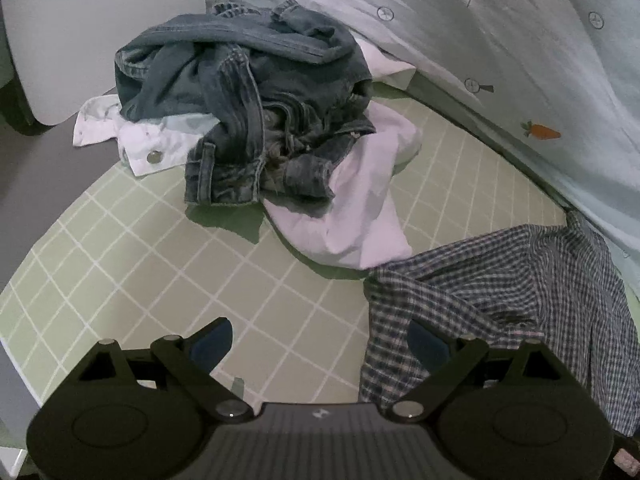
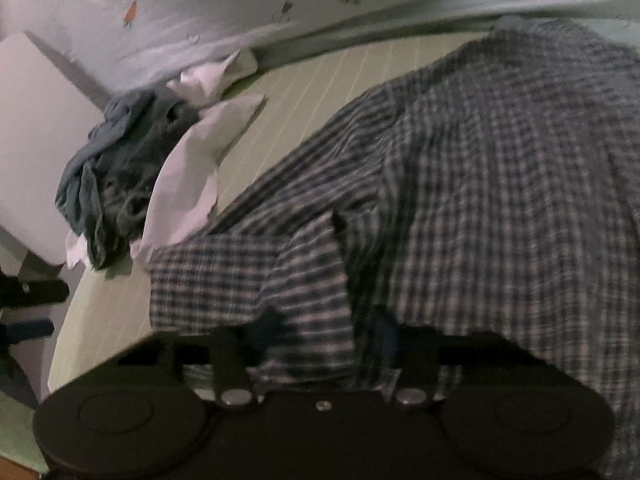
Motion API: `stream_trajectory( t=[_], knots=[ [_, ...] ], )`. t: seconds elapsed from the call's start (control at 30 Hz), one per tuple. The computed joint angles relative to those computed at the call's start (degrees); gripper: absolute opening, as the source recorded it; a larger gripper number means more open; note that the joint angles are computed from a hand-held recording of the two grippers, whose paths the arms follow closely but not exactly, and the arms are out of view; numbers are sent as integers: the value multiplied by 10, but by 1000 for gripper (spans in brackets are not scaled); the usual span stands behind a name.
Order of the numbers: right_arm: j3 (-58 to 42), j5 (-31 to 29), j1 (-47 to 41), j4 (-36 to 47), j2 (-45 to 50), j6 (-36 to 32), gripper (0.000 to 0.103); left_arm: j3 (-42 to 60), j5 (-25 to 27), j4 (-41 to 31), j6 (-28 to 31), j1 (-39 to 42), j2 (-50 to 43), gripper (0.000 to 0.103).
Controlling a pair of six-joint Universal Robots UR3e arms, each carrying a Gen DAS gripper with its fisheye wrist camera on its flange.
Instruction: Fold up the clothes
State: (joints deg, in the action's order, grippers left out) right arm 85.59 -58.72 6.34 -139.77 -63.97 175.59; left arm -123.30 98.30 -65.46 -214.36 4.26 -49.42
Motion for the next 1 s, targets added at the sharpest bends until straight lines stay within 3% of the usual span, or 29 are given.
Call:
stream_trajectory(
  t=[0.13, 0.33, 0.5, 0.6, 0.73, 0.83, 0.9, 1.0],
  knots=[
    [58, 37, -23, -43, -42, -14, 7, 10, 15, 6, -9, -32, -14, 94],
    [181, 105, -114, -149, -151, 23, 5, 40, 54, 5, -41, -109, -45, 94],
    [305, 109, -251, -232, -270, 104, 4, 84, 106, 8, -97, -213, -93, 94],
    [364, 85, -341, -217, -340, 95, 4, 121, 153, 13, -157, -304, -148, 95],
    [393, 39, -435, -113, -396, -12, 4, 181, 216, 33, -245, -425, -241, 97],
    [394, 34, -496, -27, -402, -100, 19, 270, 280, 12, -315, -516, -340, 100],
    [381, 48, -527, 34, -394, -161, 44, 348, 305, -23, -362, -560, -411, 101],
    [338, 80, -553, 128, -368, -248, 57, 462, 315, -80, -420, -599, -499, 101]
  ],
)
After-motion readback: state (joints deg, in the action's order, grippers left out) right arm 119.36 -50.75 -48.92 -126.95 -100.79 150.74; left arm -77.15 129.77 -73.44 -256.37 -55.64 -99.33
